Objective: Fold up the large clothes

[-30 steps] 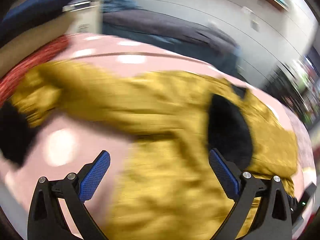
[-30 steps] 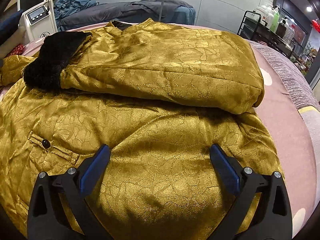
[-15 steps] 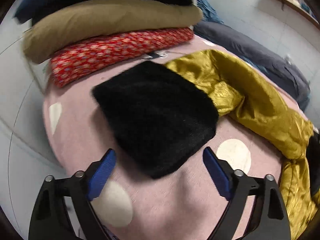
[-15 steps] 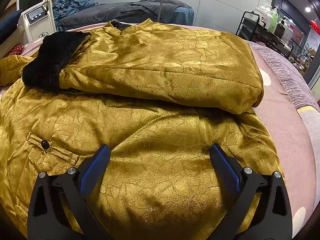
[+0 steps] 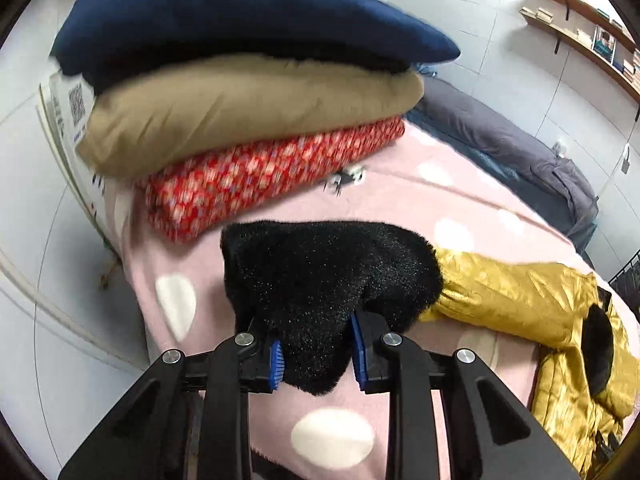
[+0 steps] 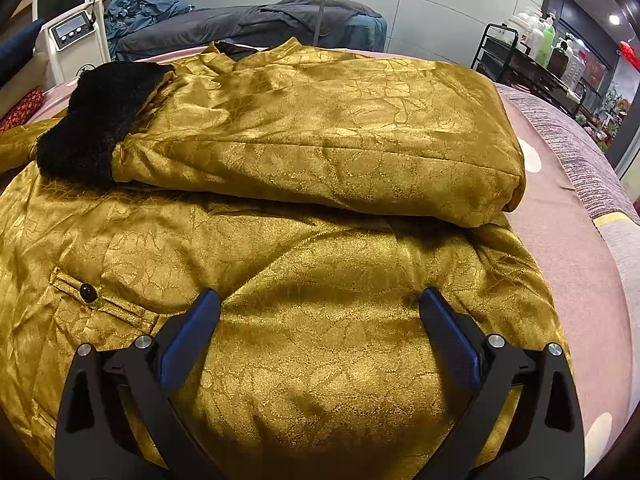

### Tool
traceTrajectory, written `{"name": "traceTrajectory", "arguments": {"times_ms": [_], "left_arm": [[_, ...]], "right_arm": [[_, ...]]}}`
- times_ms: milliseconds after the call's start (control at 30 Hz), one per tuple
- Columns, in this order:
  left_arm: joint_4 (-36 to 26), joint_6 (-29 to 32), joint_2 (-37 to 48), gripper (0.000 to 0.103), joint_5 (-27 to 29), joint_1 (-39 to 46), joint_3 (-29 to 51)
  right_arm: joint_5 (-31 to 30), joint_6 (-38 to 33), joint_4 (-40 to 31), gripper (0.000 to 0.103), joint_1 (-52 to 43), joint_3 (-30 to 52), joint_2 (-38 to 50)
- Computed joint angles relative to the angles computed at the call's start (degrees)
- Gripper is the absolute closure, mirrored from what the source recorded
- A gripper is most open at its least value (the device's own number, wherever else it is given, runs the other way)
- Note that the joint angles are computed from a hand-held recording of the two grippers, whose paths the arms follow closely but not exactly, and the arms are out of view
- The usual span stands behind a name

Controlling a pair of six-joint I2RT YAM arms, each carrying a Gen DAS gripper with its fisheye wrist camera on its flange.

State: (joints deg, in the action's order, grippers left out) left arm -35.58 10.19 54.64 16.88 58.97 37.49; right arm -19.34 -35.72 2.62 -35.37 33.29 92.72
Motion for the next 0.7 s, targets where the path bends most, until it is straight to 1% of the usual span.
{"name": "traceTrajectory", "arguments": {"times_ms": [67, 133, 167, 200, 267, 367, 433, 467, 500, 567, 600, 633, 700], "left_arm": [[0.36, -0.2, -0.3, 0.07, -3.06, -2.63, -3.33], [2.18, -2.48, -0.96, 0.053, -3.31, -2.53, -7.46], [3.1, -5.0, -1.17, 0.034, -2.77, -2.02, -9.13], [3.16, -7.45, -2.22, 0.023, -1.05, -0.24, -10.69], [2.11, -11.24, -6.57, 0.02, 6.23, 7.18, -13.66], [-3.81, -13.42, -15.03, 0.018, 13.39, 16.1, -14.84], [-7.94, -13.79, -19.5, 0.017, 16.47, 17.69, -14.31], [-9.05, -14.26, -20.76, 0.016, 16.74, 16.98, -14.31], [-8.6, -16.69, -20.98, 0.016, 15.57, 13.68, -14.26], [-6.69, -19.49, -19.41, 0.016, 15.05, 10.68, -14.61], [-4.88, -22.82, -19.09, 0.016, 13.68, 8.0, -15.28], [-1.72, -26.28, -16.83, 0.016, 13.67, 6.58, -15.9], [4.41, -32.11, -12.34, 0.016, 16.42, 6.36, -17.0]], "right_arm": [[0.34, 0.24, 0.1, 0.005, 0.12, -0.04, -0.12], [0.21, 0.14, -0.06, 0.005, 0.01, 0.12, -0.05], [0.13, 0.14, -0.18, 0.005, -0.04, 0.23, 0.0], [0.05, 0.12, -0.31, 0.005, -0.09, 0.35, 0.06], [0.09, 0.23, -0.31, 0.005, 0.01, 0.42, 0.13], [0.12, 0.24, -0.13, 0.005, 0.03, 0.33, 0.12], [0.12, 0.23, -0.14, 0.005, 0.02, 0.31, 0.11], [0.08, 0.23, -0.12, 0.005, -0.02, 0.34, 0.15], [0.08, 0.27, -0.15, 0.005, 0.0, 0.38, 0.14], [0.08, 0.27, -0.15, 0.006, 0.0, 0.38, 0.14], [0.05, 0.26, -0.11, 0.005, -0.01, 0.34, 0.14], [0.04, 0.26, -0.07, 0.005, -0.01, 0.31, 0.13], [0.03, 0.24, -0.03, 0.005, -0.02, 0.29, 0.14]]}}
